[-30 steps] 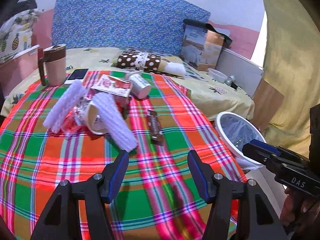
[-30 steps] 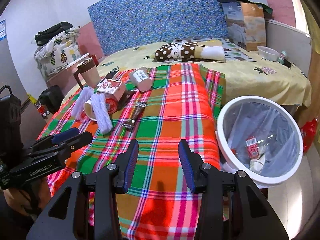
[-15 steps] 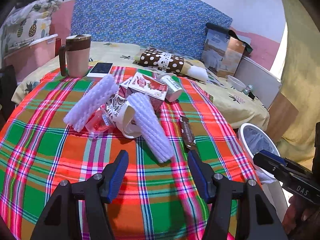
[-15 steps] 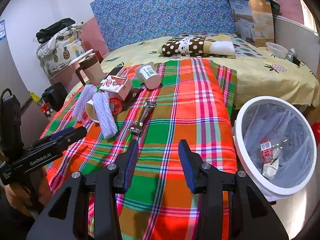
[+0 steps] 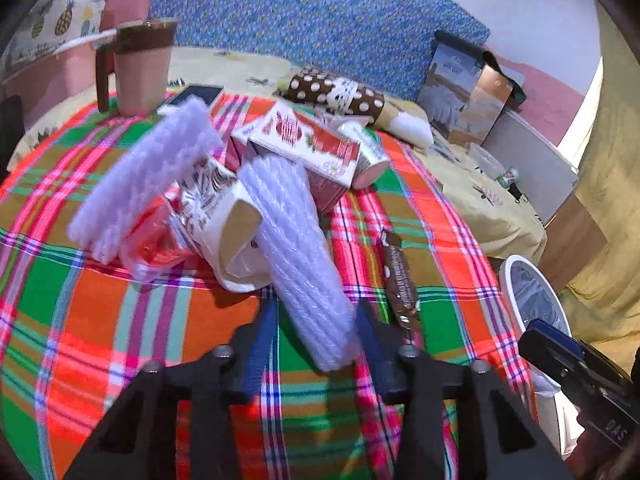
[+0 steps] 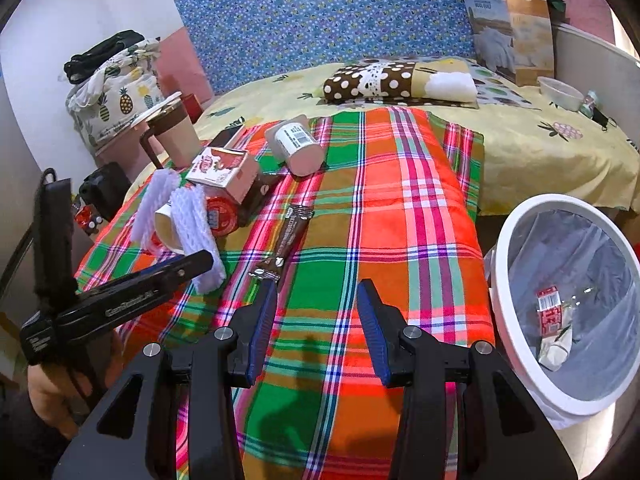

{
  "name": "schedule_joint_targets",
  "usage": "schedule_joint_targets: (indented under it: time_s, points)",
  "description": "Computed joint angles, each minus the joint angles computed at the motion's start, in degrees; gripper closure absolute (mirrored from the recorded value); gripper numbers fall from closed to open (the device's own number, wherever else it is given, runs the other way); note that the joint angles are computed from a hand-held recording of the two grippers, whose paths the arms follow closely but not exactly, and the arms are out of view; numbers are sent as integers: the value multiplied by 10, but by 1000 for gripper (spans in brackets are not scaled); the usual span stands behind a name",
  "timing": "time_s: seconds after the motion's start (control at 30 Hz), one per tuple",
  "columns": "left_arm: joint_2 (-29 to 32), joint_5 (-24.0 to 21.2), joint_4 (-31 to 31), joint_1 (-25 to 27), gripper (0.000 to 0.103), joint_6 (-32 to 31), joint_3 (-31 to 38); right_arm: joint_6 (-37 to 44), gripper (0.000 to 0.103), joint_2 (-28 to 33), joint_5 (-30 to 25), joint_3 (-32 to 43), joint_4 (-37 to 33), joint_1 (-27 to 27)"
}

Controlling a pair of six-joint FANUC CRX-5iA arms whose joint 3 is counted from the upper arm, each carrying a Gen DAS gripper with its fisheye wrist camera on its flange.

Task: Collect trash
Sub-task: 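Grasp the white foam net sleeve with the left tool while the right tool grasps the brown packet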

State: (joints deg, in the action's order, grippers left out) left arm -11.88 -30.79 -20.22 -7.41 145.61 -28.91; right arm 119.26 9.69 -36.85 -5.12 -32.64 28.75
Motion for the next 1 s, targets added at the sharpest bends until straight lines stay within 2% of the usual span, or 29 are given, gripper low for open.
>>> schedule_joint_targets:
  time_s: [0.1, 0.27, 0.47, 0.7, 0.8, 0.83, 1.0]
  points:
    - [0, 26, 32, 15, 73, -31, -17, -6, 59, 9, -4, 8, 5, 3]
    - [-25, 30, 14, 7, 77, -31, -30, -10, 59, 30, -18, 31, 4, 13]
    - [-59, 33, 37, 18, 77, -66, -60, -19, 59, 59, -30, 56, 12, 31]
    - [-73, 52, 94, 44, 77, -131, -90, -61, 59, 86, -21, 70, 55, 56]
    - [-73, 55, 100, 42, 77, -143, -91, -96, 71, 87, -3, 56, 102, 75]
    - [-73, 55, 99, 40, 77, -144, -91, -99, 79, 83, 3, 49, 110, 78]
    - [-70, 47, 87, 28, 77, -135, -83, -81, 80, 65, -1, 35, 94, 68]
